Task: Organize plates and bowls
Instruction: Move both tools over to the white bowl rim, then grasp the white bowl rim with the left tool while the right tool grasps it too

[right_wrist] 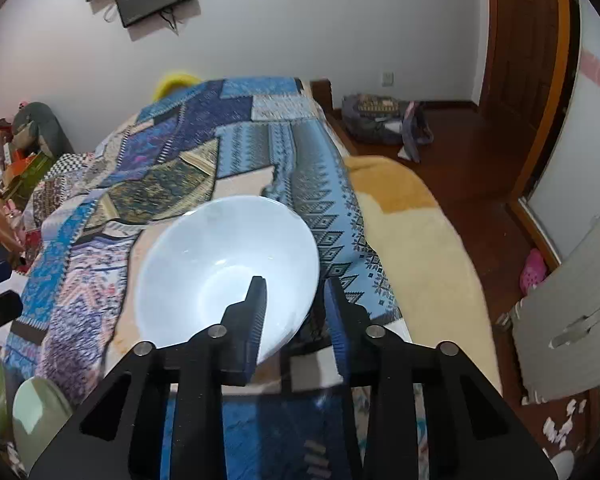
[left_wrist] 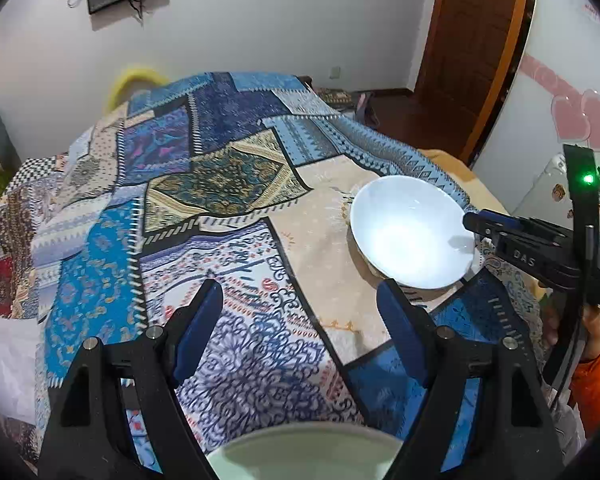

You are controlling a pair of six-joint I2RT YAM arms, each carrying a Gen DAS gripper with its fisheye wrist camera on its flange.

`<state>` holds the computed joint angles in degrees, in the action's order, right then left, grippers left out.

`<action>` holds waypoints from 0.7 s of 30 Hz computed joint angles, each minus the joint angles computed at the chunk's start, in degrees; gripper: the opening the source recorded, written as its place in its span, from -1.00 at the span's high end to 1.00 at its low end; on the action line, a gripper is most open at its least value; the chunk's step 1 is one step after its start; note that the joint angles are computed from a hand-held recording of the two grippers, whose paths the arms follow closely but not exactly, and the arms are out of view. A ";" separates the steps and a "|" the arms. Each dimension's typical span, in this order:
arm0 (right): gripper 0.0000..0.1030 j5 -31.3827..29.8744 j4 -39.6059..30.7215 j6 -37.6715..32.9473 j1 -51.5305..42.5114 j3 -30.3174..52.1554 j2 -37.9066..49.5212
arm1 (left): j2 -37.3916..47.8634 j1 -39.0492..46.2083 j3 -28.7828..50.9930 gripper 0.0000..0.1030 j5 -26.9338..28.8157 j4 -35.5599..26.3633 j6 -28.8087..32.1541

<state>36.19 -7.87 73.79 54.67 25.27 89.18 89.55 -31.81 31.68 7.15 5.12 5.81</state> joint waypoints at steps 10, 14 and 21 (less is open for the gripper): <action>0.80 -10.46 18.29 -10.05 -10.80 -3.65 7.10 | 15.38 -2.09 10.33 -0.51 1.44 0.55 -2.25; 0.80 -8.03 16.20 -11.24 -8.64 -1.61 8.67 | 19.69 -3.18 13.61 -0.24 -0.09 -0.22 -2.89; 0.77 -9.00 18.20 -12.65 -5.82 -2.48 8.15 | 23.58 -3.32 16.31 -0.19 2.86 -2.00 -3.98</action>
<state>27.20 10.33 61.14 48.85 22.79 97.34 113.13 -35.13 47.99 10.01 3.12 1.83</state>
